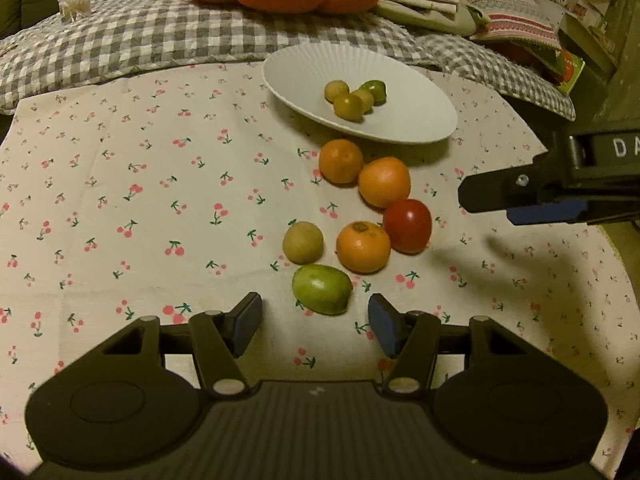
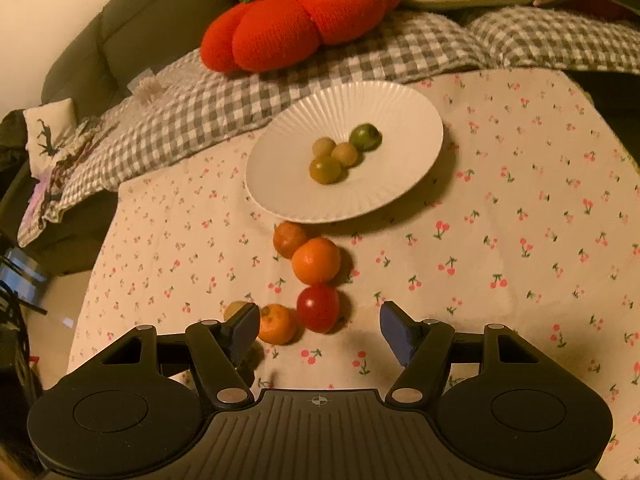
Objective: Organize fruits
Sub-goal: 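Move both open grippers back toward the remaining fruits, then grasp pale green fruit with left gripper while right gripper grasps red tomato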
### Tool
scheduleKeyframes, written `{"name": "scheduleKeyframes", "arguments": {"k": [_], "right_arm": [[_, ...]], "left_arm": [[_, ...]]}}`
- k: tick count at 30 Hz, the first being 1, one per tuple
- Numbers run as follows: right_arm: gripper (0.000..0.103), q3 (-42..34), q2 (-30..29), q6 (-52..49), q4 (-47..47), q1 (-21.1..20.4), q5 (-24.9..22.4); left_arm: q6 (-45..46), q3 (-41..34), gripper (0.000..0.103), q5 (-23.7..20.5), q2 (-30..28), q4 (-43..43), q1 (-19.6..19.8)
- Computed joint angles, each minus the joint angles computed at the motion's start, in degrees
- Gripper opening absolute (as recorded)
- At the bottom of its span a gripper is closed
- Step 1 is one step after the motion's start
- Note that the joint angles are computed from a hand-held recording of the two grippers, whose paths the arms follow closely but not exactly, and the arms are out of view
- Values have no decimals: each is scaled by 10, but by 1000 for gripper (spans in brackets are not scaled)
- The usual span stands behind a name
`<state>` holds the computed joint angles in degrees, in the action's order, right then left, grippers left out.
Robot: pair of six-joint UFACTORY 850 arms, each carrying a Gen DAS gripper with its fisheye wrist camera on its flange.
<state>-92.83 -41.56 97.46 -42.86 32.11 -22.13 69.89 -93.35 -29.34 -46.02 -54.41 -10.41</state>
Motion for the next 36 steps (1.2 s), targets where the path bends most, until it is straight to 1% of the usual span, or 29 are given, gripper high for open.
{"name": "scheduleKeyframes", "arguments": {"k": [4,8,10,12,14,15,18,22,24,26,29,32,34,36], "right_arm": [[67,8,0,19,3,-5,17],[67,6,-3,22,2,-6,10],[67,5,-4,21,5,-7,11],[67,3,-6,18,6,-6,9],[67,2,-6,19,5,-6,9],[67,2,-6,19,5,-6,9],[67,1,-9,23,1,-7,11],[67,3,-14,22,10,-12,28],[67,2,-18,26,10,-13,34],[67,3,-22,39,2,-16,49],[66,7,-27,87,-28,-20,83],[63,11,-30,150,-76,-24,108],[60,7,-34,165,-90,-23,105],[54,2,-38,167,-94,-22,100]], "left_arm": [[21,-2,55,5,-5,-20,0],[51,-3,50,6,-8,-47,-1],[60,-2,45,10,-9,-53,-1],[71,-1,45,13,-9,-60,-2],[87,-1,39,9,-10,-73,0],[94,-1,33,4,-10,-79,1],[79,-1,33,2,-8,-72,3],[43,0,33,-3,-3,-50,7],[30,2,33,2,0,-39,7],[19,5,33,7,4,-30,6],[9,1,33,0,3,-26,8],[7,-1,33,0,2,-26,10],[1,-3,33,0,1,-21,11],[-5,-5,33,0,0,-19,11]]}}
